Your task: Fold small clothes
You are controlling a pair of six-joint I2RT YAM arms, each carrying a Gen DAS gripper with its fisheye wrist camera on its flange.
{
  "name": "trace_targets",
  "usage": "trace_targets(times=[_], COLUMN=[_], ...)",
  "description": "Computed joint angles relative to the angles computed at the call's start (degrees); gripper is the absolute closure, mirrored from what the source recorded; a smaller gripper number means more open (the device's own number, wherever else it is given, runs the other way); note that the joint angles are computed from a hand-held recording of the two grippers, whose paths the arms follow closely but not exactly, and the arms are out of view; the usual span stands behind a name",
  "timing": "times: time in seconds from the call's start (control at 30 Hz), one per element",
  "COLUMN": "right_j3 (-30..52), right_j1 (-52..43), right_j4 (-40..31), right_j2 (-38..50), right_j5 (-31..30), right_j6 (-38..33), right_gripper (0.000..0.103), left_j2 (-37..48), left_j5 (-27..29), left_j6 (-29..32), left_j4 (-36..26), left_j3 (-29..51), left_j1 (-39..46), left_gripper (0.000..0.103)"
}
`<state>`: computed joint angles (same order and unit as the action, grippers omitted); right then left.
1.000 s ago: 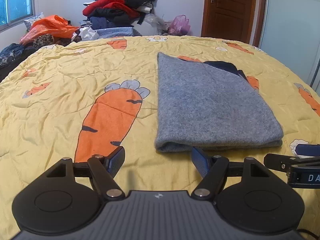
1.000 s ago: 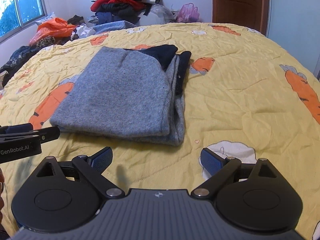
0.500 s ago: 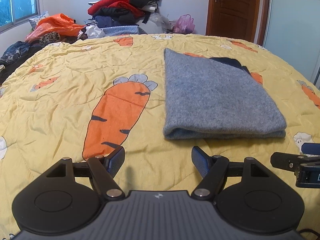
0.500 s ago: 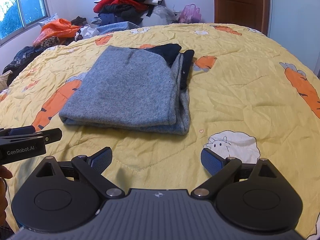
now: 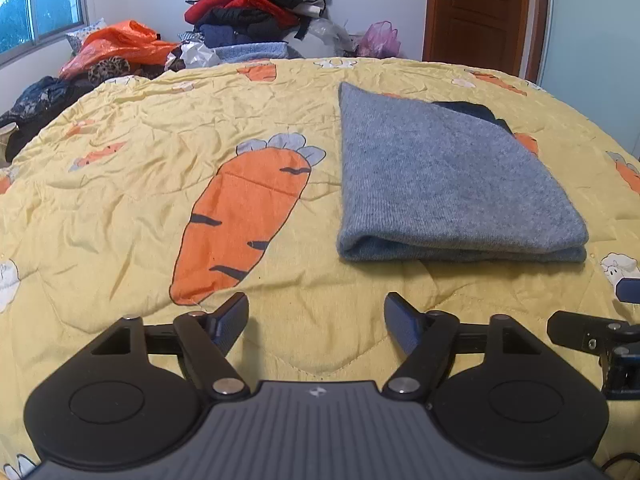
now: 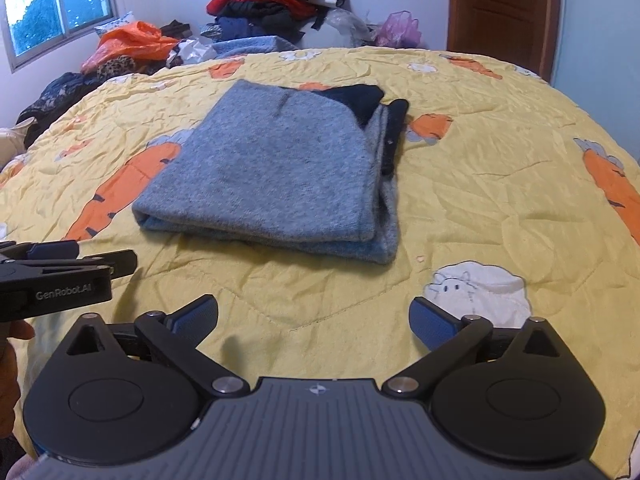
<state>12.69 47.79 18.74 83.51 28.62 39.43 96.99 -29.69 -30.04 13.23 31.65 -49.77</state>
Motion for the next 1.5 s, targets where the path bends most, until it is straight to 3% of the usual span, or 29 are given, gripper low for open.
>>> trace_targets(times=[0.83,1.5], right_j3=[-0.1,0.1], right_j1=[-0.9,0.1], right_j4=[2.2,1.1], right_j2=[3.5,2.8], right_j5=[-1.5,-0.8], right_j6=[0.6,0.7], right_gripper=[0.000,0.000], left_j2=[2.7,2.5], left_j5=[-0.2,-0.7], left_j6=[-2.1,-2.2], left_j4=[-0.8,-2.1], left_j3=[1.0,1.2], left_j1=[0.1,-0.1], left_gripper=[0.011,0.010])
